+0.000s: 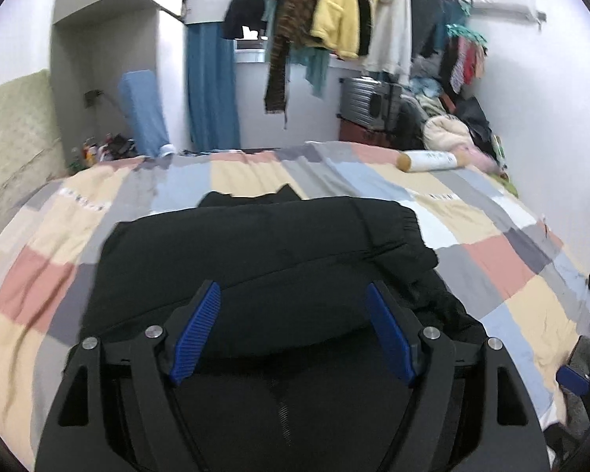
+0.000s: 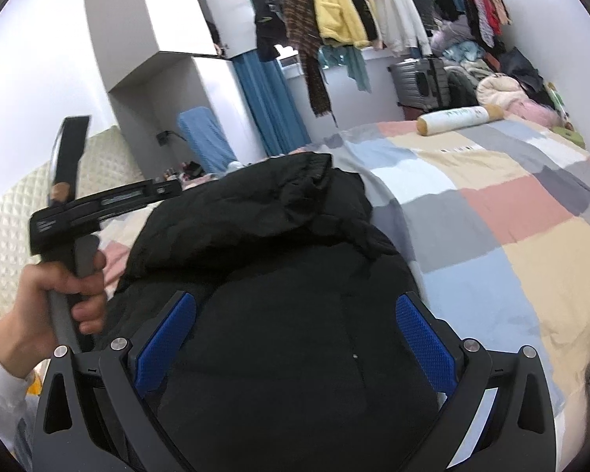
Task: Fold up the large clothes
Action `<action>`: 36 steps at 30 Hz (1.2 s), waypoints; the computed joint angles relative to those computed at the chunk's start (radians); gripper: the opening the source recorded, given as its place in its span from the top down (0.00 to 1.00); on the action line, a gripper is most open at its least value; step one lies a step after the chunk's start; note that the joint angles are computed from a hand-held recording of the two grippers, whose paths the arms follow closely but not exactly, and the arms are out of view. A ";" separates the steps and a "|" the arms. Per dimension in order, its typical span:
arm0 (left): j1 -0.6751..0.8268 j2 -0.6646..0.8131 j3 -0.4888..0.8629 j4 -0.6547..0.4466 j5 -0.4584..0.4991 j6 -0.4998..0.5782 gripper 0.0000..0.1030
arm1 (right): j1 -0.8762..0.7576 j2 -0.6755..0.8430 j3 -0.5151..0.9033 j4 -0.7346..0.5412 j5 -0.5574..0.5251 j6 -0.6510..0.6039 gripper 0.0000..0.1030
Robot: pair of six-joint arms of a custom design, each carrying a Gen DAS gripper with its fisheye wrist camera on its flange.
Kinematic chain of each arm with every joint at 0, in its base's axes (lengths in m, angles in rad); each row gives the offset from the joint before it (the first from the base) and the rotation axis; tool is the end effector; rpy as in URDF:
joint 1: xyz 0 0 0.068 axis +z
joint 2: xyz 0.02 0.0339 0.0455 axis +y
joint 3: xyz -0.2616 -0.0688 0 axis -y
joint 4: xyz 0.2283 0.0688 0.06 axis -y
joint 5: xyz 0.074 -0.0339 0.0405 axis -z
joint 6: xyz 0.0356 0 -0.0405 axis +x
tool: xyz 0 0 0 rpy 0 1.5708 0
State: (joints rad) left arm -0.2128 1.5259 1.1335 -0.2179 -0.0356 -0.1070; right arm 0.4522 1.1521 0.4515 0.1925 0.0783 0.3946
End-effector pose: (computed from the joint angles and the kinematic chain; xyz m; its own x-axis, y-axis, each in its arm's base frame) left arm 0.3247 -0.0689 0.2802 -0.5765 0.0154 -0.8170 0.1217 0.9903 -0.0672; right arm 0.2014 0.0947 0.1979 -0.5478 0.1600 -0.8212 -0.1771 0.9371 0.3007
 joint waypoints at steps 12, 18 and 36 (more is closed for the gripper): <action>0.283 -0.071 -0.197 0.087 0.153 0.014 0.26 | 0.092 0.083 0.055 0.000 0.075 -0.009 0.00; 0.390 0.058 -0.224 0.194 0.228 0.022 0.26 | 0.118 0.197 0.135 0.009 0.104 -0.021 0.01; 0.446 0.365 -0.009 0.155 0.181 0.138 0.07 | -0.094 0.749 0.634 0.019 -0.011 -0.058 0.08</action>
State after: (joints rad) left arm 0.2330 1.8912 1.1247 -0.0632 0.1454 0.0312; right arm 0.3580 1.9012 1.0850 0.2114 0.0678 0.3365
